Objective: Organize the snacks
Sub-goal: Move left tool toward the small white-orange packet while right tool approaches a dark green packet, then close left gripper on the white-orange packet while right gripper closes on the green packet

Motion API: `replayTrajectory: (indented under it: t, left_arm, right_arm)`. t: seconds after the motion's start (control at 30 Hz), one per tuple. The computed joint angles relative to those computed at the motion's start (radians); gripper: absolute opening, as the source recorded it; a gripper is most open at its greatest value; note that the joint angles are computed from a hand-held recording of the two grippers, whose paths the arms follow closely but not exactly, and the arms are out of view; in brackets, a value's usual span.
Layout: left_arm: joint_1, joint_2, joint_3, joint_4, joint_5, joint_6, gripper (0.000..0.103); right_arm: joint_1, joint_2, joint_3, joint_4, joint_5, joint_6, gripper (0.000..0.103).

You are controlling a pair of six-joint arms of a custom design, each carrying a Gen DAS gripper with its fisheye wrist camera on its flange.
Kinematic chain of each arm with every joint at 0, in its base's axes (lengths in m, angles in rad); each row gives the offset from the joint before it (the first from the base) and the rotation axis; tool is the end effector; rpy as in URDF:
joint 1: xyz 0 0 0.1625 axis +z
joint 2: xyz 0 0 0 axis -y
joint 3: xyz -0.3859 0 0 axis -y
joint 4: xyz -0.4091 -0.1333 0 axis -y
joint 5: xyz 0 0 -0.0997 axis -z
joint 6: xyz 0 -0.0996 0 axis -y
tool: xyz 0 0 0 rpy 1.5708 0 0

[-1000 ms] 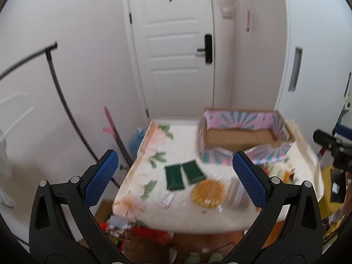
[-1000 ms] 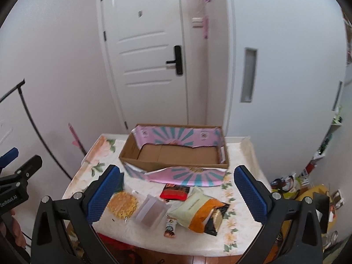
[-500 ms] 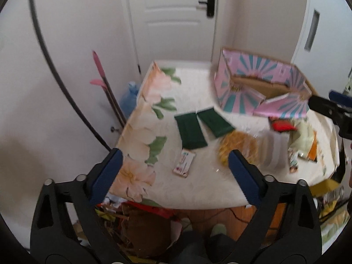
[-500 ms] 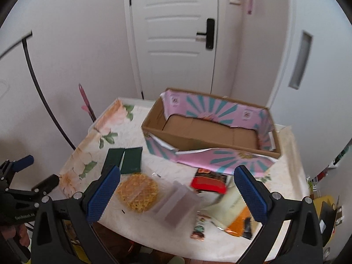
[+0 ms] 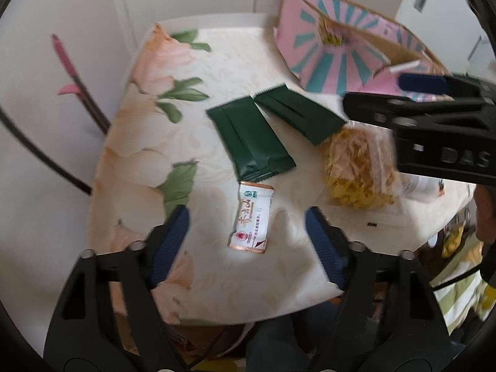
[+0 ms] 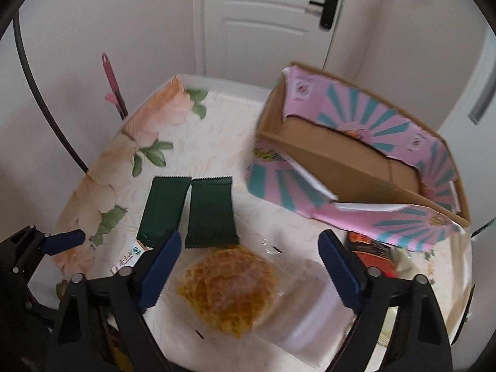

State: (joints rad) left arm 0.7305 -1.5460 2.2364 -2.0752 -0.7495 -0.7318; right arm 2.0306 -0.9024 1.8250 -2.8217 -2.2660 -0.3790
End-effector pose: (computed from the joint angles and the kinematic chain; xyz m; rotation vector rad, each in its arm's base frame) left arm -0.1681 -0.4274 0.2026 0.2251 2.3661 -0.5751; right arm 0.3308 -0.5115 0.0990 0.8551 -2.2755 0.4371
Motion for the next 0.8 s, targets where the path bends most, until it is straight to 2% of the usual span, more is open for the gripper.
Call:
replayTrajectory:
  t: [0.13, 0.2, 0.23, 0.4, 0.53, 0.67, 0.8]
  left_arm:
    - [0.041, 0.028, -0.006, -0.052, -0.036, 0.048, 0.063]
    - [0.050, 0.034, -0.008, -0.054, -0.036, 0.057, 0.060]
    - [0.053, 0.038, -0.010, -0.053, -0.033, 0.063, 0.057]
    - [0.054, 0.043, -0.020, -0.035, -0.028, 0.079, 0.055]
    - [0.058, 0.047, -0.033, -0.015, -0.025, 0.058, 0.046]
    - [0.053, 0.056, -0.042, 0.017, -0.012, 0.056, 0.041]
    - [0.056, 0.059, -0.052, 0.032, -0.009, 0.055, 0.026]
  right_arm:
    - [-0.013, 0.062, -0.044, 0.032, -0.012, 0.003, 0.084]
    - [-0.019, 0.084, -0.064, 0.053, -0.014, 0.012, 0.080]
    - [-0.023, 0.095, -0.076, 0.067, -0.012, 0.017, 0.077]
    - [-0.035, 0.132, -0.120, 0.112, -0.008, 0.018, 0.076]
    - [-0.042, 0.155, -0.143, 0.132, -0.002, 0.013, 0.075]
    - [-0.047, 0.176, -0.166, 0.154, 0.004, 0.010, 0.067]
    - [-0.052, 0.186, -0.184, 0.181, 0.020, 0.004, 0.055]
